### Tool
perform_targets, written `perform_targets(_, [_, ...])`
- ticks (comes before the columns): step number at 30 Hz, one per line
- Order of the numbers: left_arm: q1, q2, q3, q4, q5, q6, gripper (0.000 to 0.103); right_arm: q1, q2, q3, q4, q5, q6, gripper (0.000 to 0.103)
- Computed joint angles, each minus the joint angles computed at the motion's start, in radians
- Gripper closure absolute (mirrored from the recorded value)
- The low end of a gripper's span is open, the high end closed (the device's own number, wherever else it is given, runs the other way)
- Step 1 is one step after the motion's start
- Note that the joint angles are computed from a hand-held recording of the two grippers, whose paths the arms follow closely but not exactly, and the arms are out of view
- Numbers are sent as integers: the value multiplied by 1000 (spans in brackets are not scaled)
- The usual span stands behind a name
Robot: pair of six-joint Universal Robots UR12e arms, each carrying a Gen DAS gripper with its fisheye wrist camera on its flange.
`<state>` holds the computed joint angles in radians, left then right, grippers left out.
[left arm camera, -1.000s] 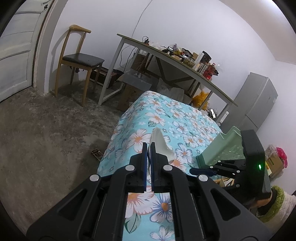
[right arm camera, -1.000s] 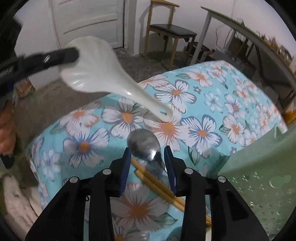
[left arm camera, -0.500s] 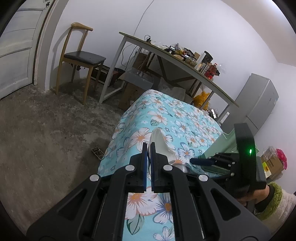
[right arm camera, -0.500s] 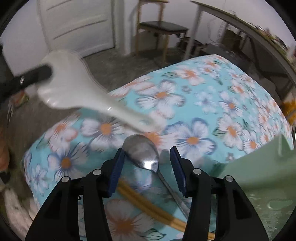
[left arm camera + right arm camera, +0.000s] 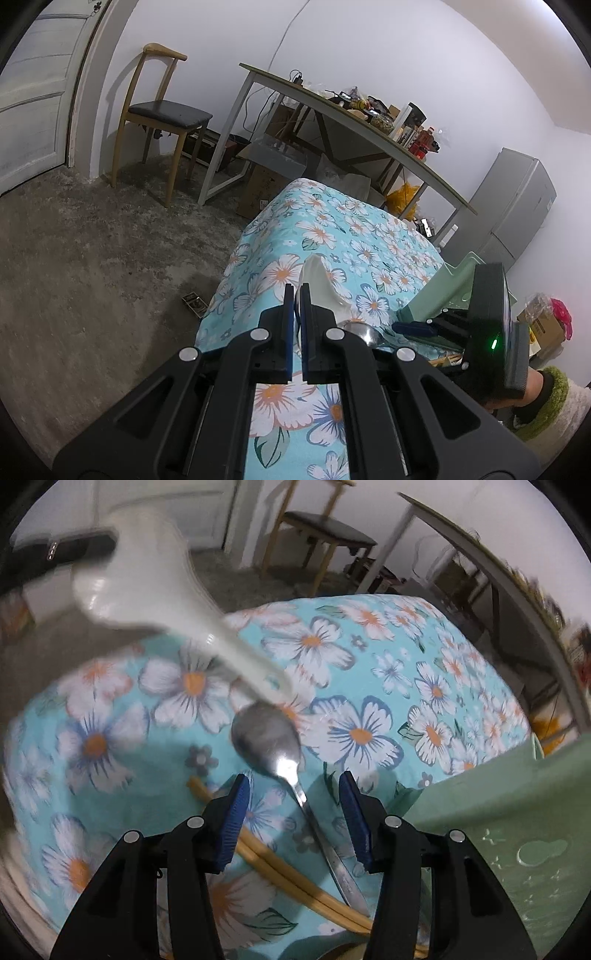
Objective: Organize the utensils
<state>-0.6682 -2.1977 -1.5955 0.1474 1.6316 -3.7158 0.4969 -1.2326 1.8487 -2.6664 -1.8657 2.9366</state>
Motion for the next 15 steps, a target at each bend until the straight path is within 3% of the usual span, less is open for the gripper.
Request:
perform_targets(5, [0,-1,-1,3,-1,3,101,5,14,-30,37,3,-1,58])
perform_targets(9, [-2,-4,-3,12,8,-1,101,-47,12,-57,109,186,120,71])
perform_targets(11, [-3,-5,-5,16,13,-5,101,-54,12,-55,104,204,140,72])
perform_targets(14, [-5,-5,-6,19,21,-9,101,-47,9,-42,72,193,151,94])
perform_targets(15, [-4,-4,-7,20,19,-7,101,-43,7,-36,57,180,159,95])
